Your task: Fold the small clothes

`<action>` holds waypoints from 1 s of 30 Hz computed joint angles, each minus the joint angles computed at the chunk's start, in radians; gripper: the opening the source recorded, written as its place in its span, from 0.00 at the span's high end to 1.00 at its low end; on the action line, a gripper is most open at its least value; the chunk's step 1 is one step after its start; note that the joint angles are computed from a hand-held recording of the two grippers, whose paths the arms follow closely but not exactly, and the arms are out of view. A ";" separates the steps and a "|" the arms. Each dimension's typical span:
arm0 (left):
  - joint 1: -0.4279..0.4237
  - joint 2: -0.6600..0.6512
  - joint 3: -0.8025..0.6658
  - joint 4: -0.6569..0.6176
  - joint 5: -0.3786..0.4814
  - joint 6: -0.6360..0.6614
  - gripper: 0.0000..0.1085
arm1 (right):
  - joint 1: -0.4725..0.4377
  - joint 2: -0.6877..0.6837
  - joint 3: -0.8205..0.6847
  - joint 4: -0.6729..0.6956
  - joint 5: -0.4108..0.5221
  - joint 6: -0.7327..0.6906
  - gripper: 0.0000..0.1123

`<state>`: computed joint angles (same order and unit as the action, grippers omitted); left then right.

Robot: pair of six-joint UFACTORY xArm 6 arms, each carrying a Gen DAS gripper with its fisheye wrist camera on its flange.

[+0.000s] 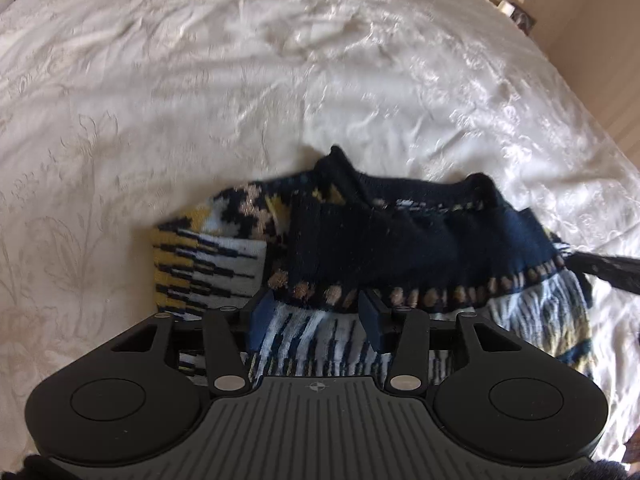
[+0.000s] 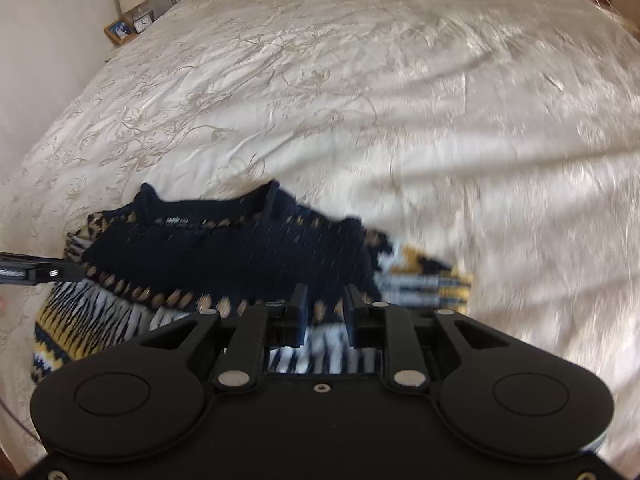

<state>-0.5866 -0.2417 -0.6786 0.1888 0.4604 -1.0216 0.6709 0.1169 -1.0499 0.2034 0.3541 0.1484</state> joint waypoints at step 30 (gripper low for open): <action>0.034 0.078 -0.017 0.146 0.041 -0.063 0.55 | 0.178 0.044 -0.070 -0.034 0.073 0.140 0.59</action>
<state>-0.5531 -0.1636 -0.6958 0.3353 0.5011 -1.0848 0.8490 0.1609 -1.1200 0.1690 0.4268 0.2888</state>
